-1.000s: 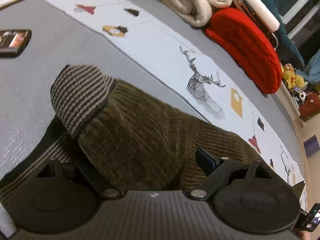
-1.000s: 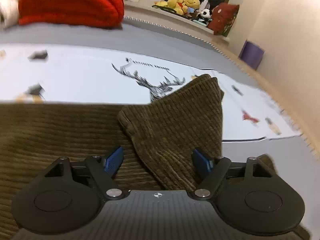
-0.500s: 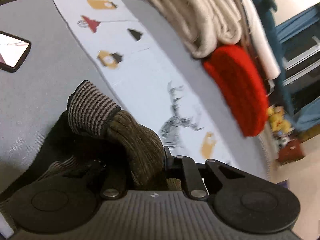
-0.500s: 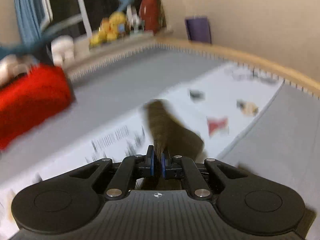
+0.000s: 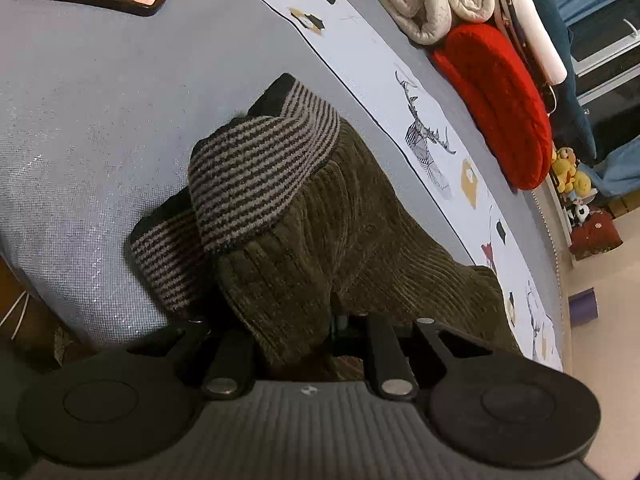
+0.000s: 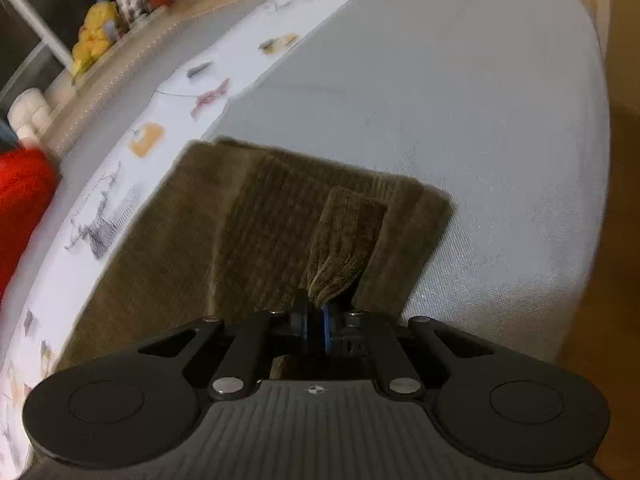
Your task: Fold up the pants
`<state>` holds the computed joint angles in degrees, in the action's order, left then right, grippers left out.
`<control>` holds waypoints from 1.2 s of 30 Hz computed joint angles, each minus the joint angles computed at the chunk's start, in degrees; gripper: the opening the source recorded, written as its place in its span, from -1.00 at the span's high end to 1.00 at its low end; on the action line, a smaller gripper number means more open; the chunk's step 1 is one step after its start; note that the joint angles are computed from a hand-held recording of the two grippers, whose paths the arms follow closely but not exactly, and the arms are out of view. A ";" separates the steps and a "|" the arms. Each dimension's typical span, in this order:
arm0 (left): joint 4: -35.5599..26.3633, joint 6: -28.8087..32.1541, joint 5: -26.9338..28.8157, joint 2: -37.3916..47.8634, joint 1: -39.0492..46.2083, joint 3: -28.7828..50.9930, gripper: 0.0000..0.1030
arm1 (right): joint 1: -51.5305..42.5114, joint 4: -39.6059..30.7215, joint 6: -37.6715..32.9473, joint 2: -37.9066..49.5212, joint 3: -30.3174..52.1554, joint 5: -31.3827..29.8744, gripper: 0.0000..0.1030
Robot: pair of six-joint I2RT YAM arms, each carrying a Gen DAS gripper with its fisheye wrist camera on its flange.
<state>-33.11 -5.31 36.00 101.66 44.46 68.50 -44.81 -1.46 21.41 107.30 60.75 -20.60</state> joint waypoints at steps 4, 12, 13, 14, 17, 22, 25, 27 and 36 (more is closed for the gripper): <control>-0.44 2.56 -2.88 -1.43 -1.48 0.39 0.61 | 0.24 -0.06 -0.43 -0.51 -0.08 0.41 0.85; -2.06 4.24 -7.39 -2.26 -4.28 1.93 0.61 | -2.90 -3.31 -1.11 -5.47 4.72 -6.67 0.86; -1.53 4.11 -7.96 -2.30 -4.79 1.69 0.61 | -3.73 -3.64 -1.44 -6.13 4.70 -7.43 0.86; -1.46 4.23 -8.23 -2.46 -4.89 1.52 0.61 | -4.59 -3.59 -2.15 -6.52 4.12 -8.09 0.86; -1.06 4.02 -8.30 -2.83 -4.56 0.76 0.58 | -6.27 -3.21 -5.05 -5.05 1.26 -7.22 0.86; -1.98 4.29 -9.04 -2.97 -4.88 1.42 0.57 | -7.66 2.08 -3.00 -2.07 -3.35 -6.92 0.86; -2.42 4.37 -9.58 -3.04 -5.13 1.83 0.53 | -8.44 1.86 -2.17 -3.93 -3.67 -8.15 0.86; -2.40 4.29 -9.66 -2.97 -5.16 1.87 0.52 | -8.94 1.73 -1.76 -4.58 -3.53 -8.88 0.83; -7.10 10.92 -13.73 -5.96 -6.53 4.10 -0.94 | -10.92 -1.71 -3.73 -14.09 -7.05 -4.65 -0.28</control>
